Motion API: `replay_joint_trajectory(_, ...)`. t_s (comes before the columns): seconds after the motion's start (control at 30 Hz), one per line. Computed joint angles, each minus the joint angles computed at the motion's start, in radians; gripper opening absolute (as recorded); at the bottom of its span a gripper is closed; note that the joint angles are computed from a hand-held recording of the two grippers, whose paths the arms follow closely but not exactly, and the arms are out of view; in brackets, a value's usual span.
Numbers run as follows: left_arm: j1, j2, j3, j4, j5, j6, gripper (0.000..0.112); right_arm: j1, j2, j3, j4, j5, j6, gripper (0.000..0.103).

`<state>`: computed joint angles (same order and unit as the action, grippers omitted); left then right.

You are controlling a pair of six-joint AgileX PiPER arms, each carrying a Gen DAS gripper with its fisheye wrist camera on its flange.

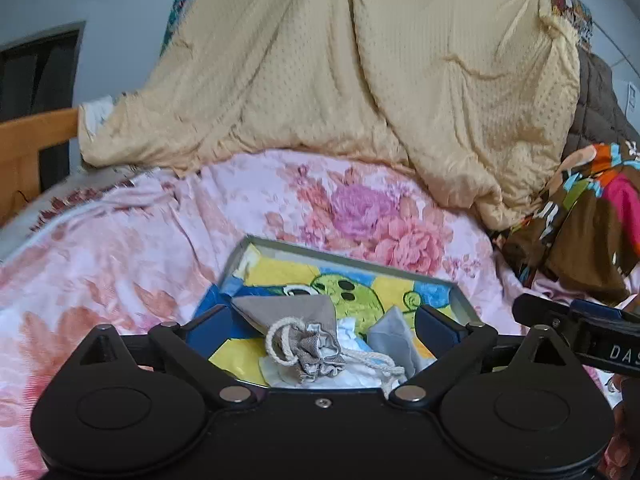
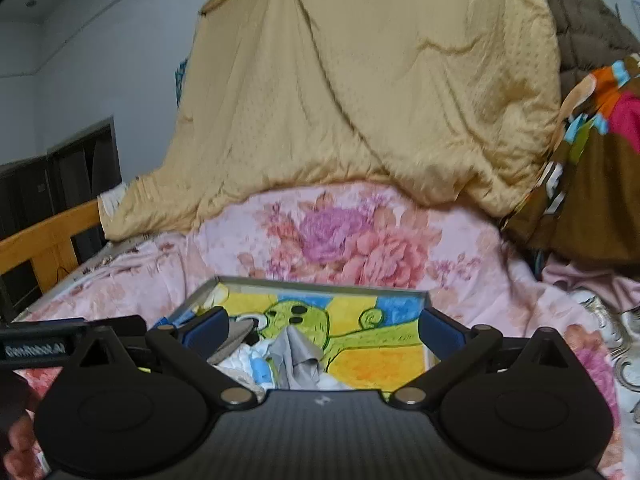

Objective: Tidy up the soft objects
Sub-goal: 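Open both tools to drop the pouch and grey cloth into the tray, then move both tools back toward the remaining pile of items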

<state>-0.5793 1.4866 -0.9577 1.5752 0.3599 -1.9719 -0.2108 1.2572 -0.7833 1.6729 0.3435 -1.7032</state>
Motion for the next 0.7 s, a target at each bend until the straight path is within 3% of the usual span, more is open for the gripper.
replay_joint_trajectory(0.3,-0.176,-0.179,0.083,-0.095,0.215,0.059,0.102,-0.101,-0.235,0.136,-0.055,0.098,0.024,0.103)
replay_joint_trajectory(0.43,-0.287,-0.262,0.127,-0.141,0.314,0.085,0.102,-0.151,-0.364,0.19,-0.156,0.157,0.106,0.103)
replay_joint_trajectory(0.6,-0.444,-0.334,0.164,-0.172,0.47,0.082,0.102,-0.263,-0.498,0.239,-0.253,0.285,0.191,0.103)
replay_joint_trajectory(0.7,-0.564,-0.366,0.189,-0.169,0.59,0.063,0.102,-0.384,-0.558,0.257,-0.281,0.411,0.224,0.103)
